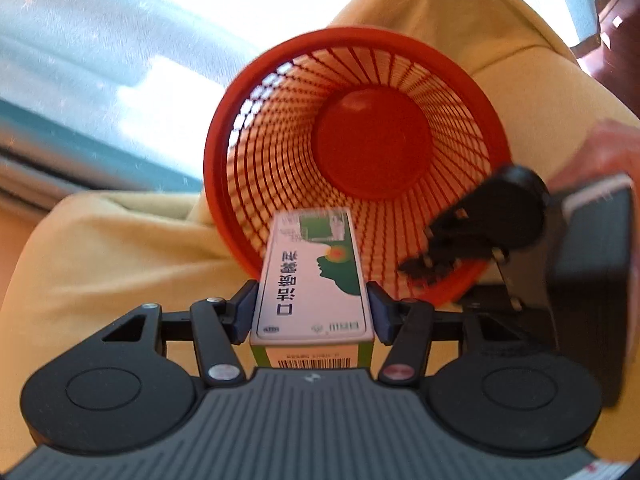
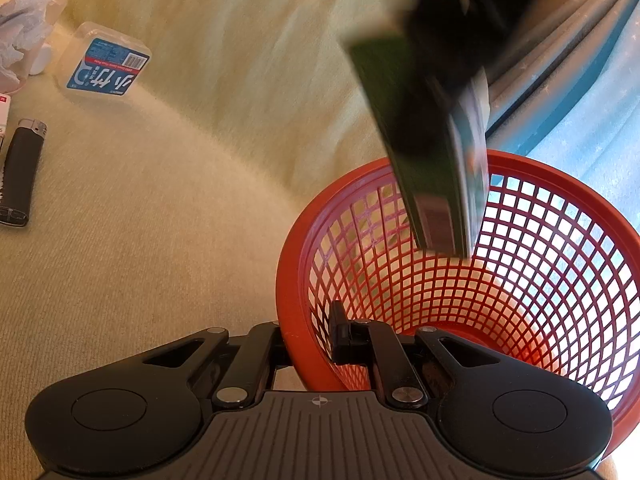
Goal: Organize objects
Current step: 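Carry the medicine box over the red basket and open the left gripper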
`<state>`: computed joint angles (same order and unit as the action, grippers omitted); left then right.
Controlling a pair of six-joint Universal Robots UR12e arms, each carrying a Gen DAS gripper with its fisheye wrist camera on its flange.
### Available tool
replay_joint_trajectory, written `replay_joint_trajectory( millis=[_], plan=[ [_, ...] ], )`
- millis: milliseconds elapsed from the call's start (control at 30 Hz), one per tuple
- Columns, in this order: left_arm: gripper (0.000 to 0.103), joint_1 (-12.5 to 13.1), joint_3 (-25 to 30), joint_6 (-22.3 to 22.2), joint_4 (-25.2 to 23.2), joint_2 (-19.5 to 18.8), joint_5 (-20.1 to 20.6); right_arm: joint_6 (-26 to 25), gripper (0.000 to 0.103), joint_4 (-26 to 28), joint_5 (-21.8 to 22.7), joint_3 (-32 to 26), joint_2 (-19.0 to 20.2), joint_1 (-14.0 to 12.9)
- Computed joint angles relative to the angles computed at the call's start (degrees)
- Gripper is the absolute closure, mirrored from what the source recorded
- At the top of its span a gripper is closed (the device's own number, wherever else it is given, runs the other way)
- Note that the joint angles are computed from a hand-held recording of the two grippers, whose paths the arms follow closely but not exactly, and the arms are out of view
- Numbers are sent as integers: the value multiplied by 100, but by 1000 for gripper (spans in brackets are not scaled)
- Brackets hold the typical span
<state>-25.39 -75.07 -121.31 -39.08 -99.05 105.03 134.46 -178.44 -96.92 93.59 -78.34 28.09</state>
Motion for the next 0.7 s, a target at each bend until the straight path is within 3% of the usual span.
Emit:
replay_joint_trajectory(
  millis=[67, 100, 367, 700],
  plan=[
    [26, 13, 31, 51, 328, -100, -139, -2, 98, 6, 6, -4, -1, -6],
    [25, 16, 74, 42, 320, -133, -165, -1, 98, 62, -9, -16, -1, -4],
    [28, 75, 73, -167, 112, -49, 16, 43, 97, 87, 33, 17, -45, -29],
    [28, 367, -252, -713, -309, 330, 194, 41, 97, 91, 33, 2, -37, -35]
  ],
)
